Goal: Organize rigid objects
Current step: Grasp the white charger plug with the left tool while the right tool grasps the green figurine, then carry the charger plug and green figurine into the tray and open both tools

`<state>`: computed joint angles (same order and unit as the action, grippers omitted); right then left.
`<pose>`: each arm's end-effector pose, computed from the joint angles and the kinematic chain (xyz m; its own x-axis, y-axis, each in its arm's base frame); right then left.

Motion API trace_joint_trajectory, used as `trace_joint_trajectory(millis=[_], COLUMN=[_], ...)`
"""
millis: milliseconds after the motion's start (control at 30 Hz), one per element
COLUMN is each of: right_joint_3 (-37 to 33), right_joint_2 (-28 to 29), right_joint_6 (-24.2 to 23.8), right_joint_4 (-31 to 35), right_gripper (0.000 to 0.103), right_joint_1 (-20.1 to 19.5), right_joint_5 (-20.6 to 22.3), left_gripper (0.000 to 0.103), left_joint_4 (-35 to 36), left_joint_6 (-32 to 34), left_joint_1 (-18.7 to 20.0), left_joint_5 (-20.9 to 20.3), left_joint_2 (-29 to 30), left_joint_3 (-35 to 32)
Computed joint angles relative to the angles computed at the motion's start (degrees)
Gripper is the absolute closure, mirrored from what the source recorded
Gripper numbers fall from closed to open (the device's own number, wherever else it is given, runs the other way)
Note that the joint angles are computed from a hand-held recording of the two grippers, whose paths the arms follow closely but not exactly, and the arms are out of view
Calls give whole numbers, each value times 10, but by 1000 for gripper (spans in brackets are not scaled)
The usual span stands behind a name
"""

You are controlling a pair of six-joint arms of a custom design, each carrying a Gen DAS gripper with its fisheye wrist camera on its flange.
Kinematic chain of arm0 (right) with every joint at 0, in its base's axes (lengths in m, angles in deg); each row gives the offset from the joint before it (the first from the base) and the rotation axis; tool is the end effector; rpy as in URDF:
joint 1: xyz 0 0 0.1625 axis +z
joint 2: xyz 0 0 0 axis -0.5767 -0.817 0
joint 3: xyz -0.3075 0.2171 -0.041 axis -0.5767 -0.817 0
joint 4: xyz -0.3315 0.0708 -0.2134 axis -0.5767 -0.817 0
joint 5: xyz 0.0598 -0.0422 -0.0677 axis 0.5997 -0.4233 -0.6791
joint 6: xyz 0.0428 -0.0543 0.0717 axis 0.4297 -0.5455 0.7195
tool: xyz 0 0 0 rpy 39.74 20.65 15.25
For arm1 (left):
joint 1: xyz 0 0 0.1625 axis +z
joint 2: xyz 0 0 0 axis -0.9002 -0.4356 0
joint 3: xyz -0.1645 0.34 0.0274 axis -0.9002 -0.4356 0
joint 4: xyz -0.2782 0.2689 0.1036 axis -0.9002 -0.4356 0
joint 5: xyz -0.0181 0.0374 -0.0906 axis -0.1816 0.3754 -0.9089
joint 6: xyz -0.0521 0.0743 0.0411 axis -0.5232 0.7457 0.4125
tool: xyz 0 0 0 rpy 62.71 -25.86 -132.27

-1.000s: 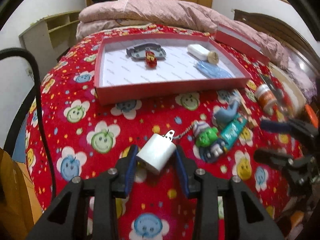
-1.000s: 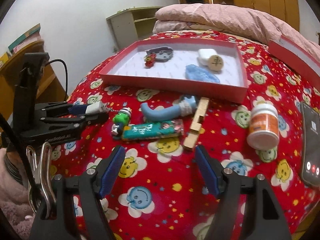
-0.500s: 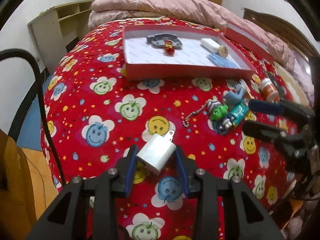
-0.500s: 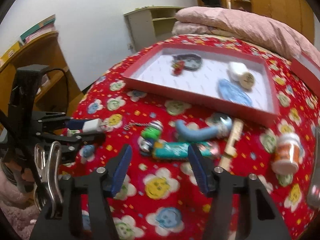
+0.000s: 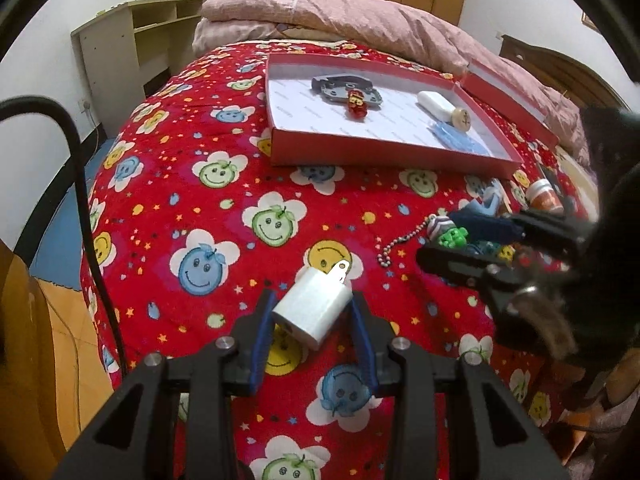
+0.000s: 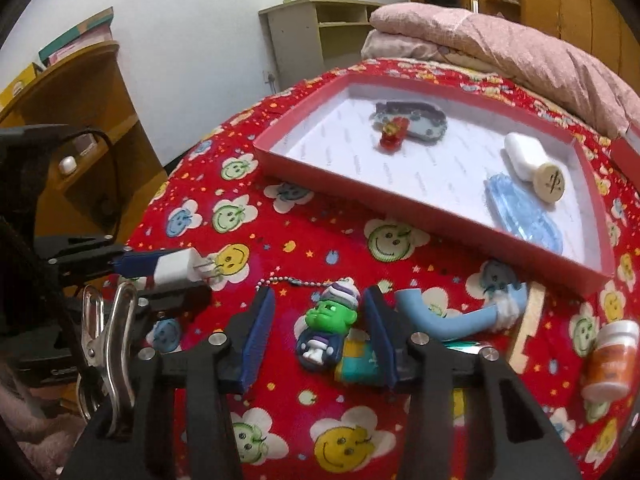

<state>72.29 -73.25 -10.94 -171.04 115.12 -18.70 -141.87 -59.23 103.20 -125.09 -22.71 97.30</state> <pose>0.0134 -0.6130 0.2787 -0.6888 -0.5045 0.5206 -0.6895 0.6779 -0.2552 -0.3648 -0.5602 -0.0542 -0.7537 0.1801 -0.6321 0.4893 0.7958 -0.3567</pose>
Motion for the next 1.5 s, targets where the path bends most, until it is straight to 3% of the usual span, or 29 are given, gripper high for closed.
trace_joint_trajectory(millis=[100,233,367,800,1500], right_joint_3=[4,11,8,38,84], right_joint_2=[5,6,-6,-58,-130], right_joint_6=[-6,-10,8,26,60], right_joint_4=[-16,-43,-12,3,-25], right_gripper=[58,75,76,77,77], right_joint_1=[-2,-4,-14,-29,-54], right_joint_5=[1,1,28,79,103], left_gripper=[65,65,65,65,65], left_joint_4=[6,15,24,9,-18], left_joint_6=[-8,-15,-23,-19,3], left_joint_1=[2,1,-1,-11,-30], left_joint_5=[3,11,14,14,7], left_joint_2=[2,6,7,5,18], left_joint_3=[-4,-11,-14,-10,-32])
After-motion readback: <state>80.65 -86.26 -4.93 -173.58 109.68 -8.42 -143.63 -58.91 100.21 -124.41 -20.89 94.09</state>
